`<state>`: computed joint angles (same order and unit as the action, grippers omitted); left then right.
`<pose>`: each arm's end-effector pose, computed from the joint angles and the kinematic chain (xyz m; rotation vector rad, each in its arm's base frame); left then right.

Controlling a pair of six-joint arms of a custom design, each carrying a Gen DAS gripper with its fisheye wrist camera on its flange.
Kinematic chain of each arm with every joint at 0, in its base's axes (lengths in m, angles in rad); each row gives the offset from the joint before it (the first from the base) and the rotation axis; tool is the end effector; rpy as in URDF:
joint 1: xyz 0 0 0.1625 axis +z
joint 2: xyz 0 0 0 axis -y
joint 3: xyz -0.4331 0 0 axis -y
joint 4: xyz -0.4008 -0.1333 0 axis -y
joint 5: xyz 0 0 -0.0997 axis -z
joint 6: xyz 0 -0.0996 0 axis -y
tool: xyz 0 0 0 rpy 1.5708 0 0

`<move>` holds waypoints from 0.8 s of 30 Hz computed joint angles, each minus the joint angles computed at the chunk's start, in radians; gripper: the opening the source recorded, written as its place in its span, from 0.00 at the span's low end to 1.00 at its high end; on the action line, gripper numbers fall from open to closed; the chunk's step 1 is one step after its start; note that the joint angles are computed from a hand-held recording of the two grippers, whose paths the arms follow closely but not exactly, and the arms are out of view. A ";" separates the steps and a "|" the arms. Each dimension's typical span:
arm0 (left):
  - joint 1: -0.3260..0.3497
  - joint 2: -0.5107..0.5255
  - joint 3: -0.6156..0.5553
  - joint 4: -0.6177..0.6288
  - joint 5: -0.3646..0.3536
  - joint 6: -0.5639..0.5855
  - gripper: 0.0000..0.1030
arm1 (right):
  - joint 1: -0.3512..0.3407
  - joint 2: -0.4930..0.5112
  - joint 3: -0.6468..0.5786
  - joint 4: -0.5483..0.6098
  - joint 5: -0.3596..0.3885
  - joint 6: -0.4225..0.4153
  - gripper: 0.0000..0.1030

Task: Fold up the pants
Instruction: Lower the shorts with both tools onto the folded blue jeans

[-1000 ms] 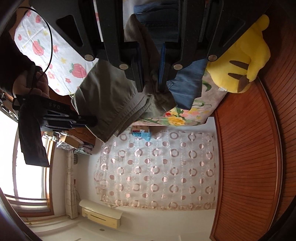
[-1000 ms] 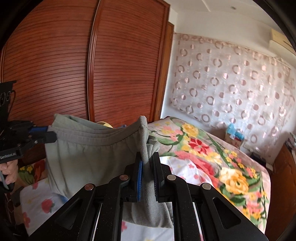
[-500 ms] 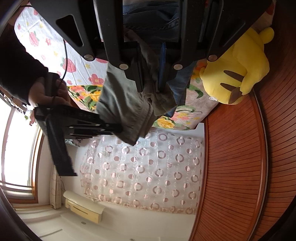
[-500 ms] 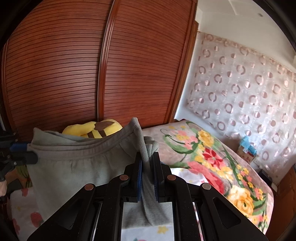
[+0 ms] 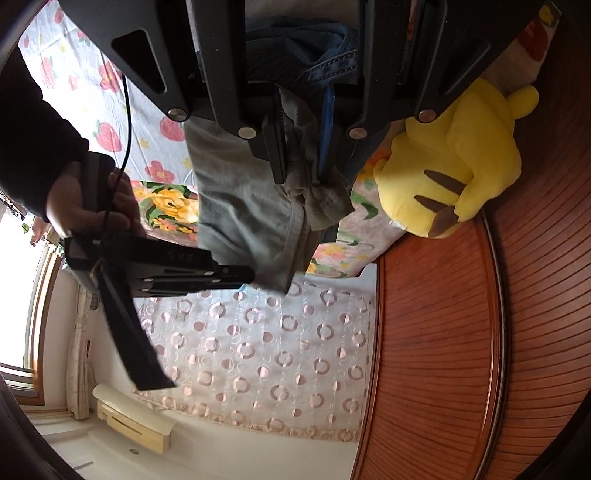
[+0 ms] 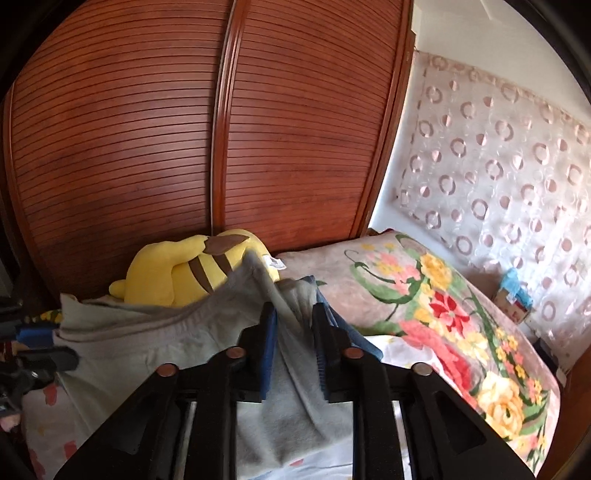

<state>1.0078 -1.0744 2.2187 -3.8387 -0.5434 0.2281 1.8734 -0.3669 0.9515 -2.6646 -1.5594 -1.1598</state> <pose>-0.0616 -0.5070 0.2461 0.1109 2.0400 -1.3760 0.3888 -0.7943 0.0583 1.9138 -2.1270 0.6841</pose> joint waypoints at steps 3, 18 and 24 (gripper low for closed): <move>0.002 0.004 0.006 0.001 0.009 -0.005 0.16 | -0.006 -0.013 0.002 0.014 0.007 0.011 0.22; 0.019 0.002 0.017 0.061 0.053 -0.080 0.16 | -0.031 0.108 -0.219 0.180 -0.078 0.151 0.22; 0.009 -0.005 0.023 0.090 0.074 -0.099 0.16 | -0.027 0.089 -0.168 0.139 -0.052 0.175 0.22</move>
<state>1.0170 -1.0799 2.2421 -3.7491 -0.4695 0.1290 1.8460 -0.2778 0.7835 -2.5258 -1.6118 -0.9844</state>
